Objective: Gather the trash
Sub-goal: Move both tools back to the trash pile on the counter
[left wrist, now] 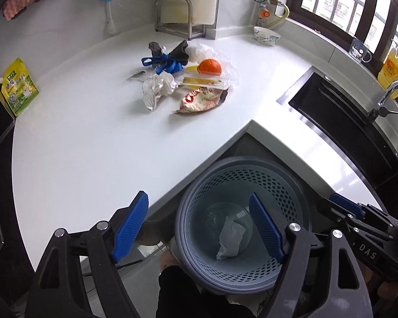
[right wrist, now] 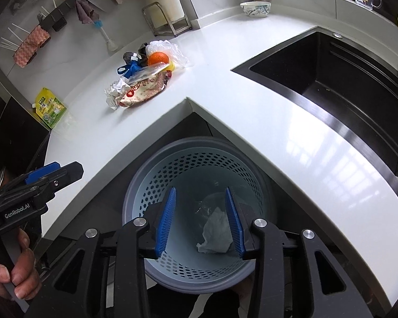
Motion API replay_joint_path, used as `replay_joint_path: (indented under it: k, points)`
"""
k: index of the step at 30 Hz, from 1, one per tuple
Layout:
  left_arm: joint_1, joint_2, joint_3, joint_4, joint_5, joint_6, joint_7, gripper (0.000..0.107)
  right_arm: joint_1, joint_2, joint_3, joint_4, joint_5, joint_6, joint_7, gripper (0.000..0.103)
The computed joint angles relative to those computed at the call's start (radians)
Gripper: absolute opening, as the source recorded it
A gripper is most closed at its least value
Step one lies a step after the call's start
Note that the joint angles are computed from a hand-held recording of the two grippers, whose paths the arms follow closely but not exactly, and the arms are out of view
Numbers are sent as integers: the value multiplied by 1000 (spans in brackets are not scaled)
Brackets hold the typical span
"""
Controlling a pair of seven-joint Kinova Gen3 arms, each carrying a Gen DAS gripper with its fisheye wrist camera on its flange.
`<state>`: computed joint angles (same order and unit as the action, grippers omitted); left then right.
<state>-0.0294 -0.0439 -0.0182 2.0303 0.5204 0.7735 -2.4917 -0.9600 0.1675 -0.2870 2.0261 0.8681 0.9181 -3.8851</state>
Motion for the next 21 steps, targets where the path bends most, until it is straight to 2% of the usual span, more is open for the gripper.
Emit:
replay_joint_path:
  k: [14,21]
  points:
    - [-54,125,23,-205,51,33,-13,79,75,39,57,-153,28,38,159,47]
    - [-97,218,57,-307,63,77,-45,80,93,97,102,-251,-12,50,239,48]
